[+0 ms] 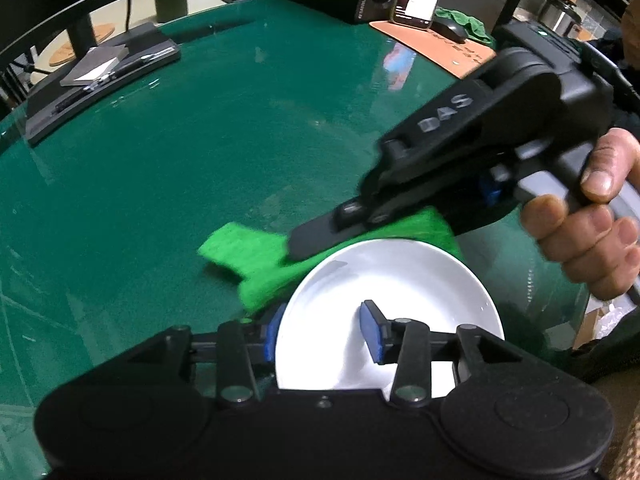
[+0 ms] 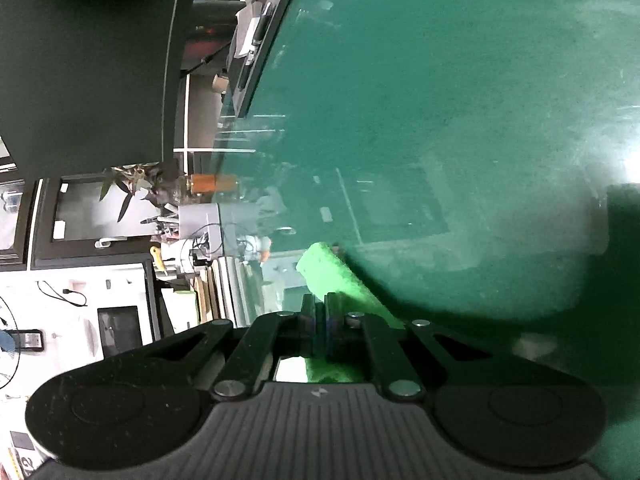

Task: Clean bowl
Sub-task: 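Wipe the green cloth across the bowl interior with the right gripper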

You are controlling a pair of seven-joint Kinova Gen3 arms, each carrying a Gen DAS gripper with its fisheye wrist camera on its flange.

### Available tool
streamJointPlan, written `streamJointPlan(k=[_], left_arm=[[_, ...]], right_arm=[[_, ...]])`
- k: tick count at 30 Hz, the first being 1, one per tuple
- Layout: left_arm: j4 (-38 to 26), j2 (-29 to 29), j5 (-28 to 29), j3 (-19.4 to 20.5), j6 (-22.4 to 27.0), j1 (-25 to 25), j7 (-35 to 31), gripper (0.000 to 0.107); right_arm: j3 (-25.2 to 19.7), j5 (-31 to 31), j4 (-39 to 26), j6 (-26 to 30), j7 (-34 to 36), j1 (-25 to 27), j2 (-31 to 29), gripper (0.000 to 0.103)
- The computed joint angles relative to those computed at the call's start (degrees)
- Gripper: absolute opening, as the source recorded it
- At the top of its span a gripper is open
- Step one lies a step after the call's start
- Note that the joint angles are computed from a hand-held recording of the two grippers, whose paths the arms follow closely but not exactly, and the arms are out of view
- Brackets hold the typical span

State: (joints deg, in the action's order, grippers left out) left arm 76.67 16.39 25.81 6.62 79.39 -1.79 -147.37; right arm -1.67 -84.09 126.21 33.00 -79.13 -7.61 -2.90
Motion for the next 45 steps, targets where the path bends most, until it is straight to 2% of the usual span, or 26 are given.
streamJointPlan(k=[2, 3, 5, 6, 8, 10, 12, 13, 15, 18, 21, 26, 29, 33, 35, 38, 40, 43, 45], left_arm=[[-0.53, 0.76, 0.78, 0.1, 0.7, -0.36, -0.04, 0.043], [-0.76, 0.98, 0.86, 0.11, 0.87, -0.4, 0.07, 0.043], [-0.84, 0.73, 0.75, -0.07, 0.37, -0.32, 0.96, 0.038], [-0.66, 0.42, 0.73, -0.18, -0.09, -0.36, 1.34, 0.034], [0.06, -0.51, 2.83, -0.79, -0.63, -1.86, 2.55, 0.034], [0.4, -0.9, 3.6, -1.08, -0.13, -2.73, 2.08, 0.034], [1.75, -1.83, 3.0, -0.17, -0.77, -3.75, 0.25, 0.029], [3.2, -2.93, 1.94, -0.86, -2.49, -2.67, -1.65, 0.019], [3.89, -3.34, 1.24, -1.25, -3.37, -1.97, -2.67, 0.02], [4.05, -3.53, 0.5, -1.02, -3.95, -1.34, -3.07, 0.024], [5.01, -4.16, 0.31, -1.07, -4.82, -0.76, -3.31, 0.026], [4.69, -3.73, 0.94, -1.24, -3.79, -0.8, -2.57, 0.029], [4.79, -3.37, 1.72, -1.15, -3.36, -1.02, -2.72, 0.034], [4.81, -3.08, 2.11, -1.15, -3.39, -1.17, -2.82, 0.034], [4.92, -3.16, 2.0, -1.05, -3.71, -1.08, -3.19, 0.035], [5.13, -3.42, 1.66, -0.99, -4.16, -0.81, -3.4, 0.036], [5.31, -3.63, 1.37, -1.01, -4.51, -0.62, -3.42, 0.036], [5.53, -3.92, 1.02, -1.06, -4.91, -0.38, -3.31, 0.036], [5.45, -3.82, 1.07, -1.08, -4.95, -0.39, -3.36, 0.036]], right_arm=[[-0.77, 3.82, 1.46, 0.17, -4.39, 2.2, -3.28, 0.006], [-2.74, 5.74, 2.05, 0.46, -6.72, 4.85, -4.66, 0.006], [-5.43, 9.67, 3.08, 1.59, -11.38, 9.14, -7.34, 0.006], [-5.65, 11.81, 3.51, 2.15, -13.71, 9.71, -8.44, 0.006], [-4.78, 13.3, 4.78, 0.82, -17.55, 7.67, -10.33, 0.006], [-1.67, 11.05, 6.86, -3.37, -18.39, 2.4, -12.02, 0.006], [-0.73, 6.72, 8.94, -7.34, -16.92, -0.38, -13.3, 0.006], [-0.45, 4.39, 9.92, -8.69, -15.94, -1.28, -13.94, 0.006], [1.35, 0.44, 10.71, -8.61, -12.31, -3.52, -13.84, 0.006], [0.72, 0.51, 9.54, -6.87, -10.86, -2.17, -12.34, 0.006], [1.88, -1.23, 7.05, -5.76, -6.28, -2.82, -8.08, 0.006], [-1.62, -3.87, 1.11, -3.19, 2.03, -0.03, -0.33, 0.006], [-2.21, -1.57, 1.9, -0.42, 0.66, 2.65, -1.72, 0.006], [-0.57, 7.05, 4.7, 3.34, -8.36, 5.59, -7.11, 0.006], [-0.37, 10.84, 4.54, 4.2, -12.68, 5.57, -7.85, 0.006], [-4.76, 14.44, 2.45, 2.17, -17.0, 7.07, -6.27, 0.005], [-4.78, 12.49, 1.21, -1.67, -15.25, 3.83, -3.99, 0.005], [-0.23, 5.5, -0.58, -4.67, -8.5, -3.42, -1.06, 0.009], [0.2, 1.38, -1.59, -4.39, -3.84, -4.14, 0.23, 0.009]])
